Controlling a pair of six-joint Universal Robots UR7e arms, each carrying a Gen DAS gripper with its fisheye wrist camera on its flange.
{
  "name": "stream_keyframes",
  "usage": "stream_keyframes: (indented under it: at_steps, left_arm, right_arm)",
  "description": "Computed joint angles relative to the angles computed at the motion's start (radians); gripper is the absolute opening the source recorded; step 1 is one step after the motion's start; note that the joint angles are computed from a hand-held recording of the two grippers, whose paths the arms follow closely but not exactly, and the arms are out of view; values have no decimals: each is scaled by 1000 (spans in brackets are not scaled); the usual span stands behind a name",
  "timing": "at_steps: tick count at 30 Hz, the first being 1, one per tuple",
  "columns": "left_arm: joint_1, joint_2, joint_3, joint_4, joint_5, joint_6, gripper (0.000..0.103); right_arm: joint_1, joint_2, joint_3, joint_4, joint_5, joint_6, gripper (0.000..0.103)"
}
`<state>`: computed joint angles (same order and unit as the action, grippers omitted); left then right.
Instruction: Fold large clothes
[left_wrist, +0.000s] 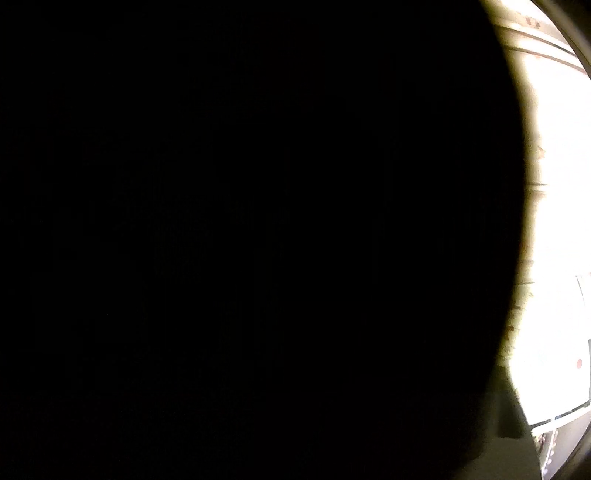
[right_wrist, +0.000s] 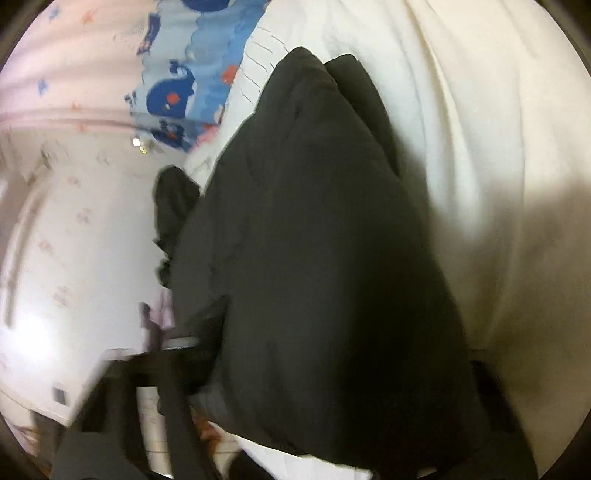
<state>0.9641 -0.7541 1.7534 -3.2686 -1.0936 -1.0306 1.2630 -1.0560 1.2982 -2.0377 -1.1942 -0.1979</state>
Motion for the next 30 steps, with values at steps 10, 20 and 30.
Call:
stream_keyframes:
  at_steps: [10,20,30]
  left_arm:
    - [-127,-89,86,-43,71,99,25]
    - [-180,-132,321,-149,45,-52,52]
    - [-207,-42,173,-40,155,-56,69]
  right_arm:
    - [47,-218,206,-69,23,-170,20]
    - [-175,-433,422,60,125,-146,55]
    - [223,-463,456,-340,-306,-288,82]
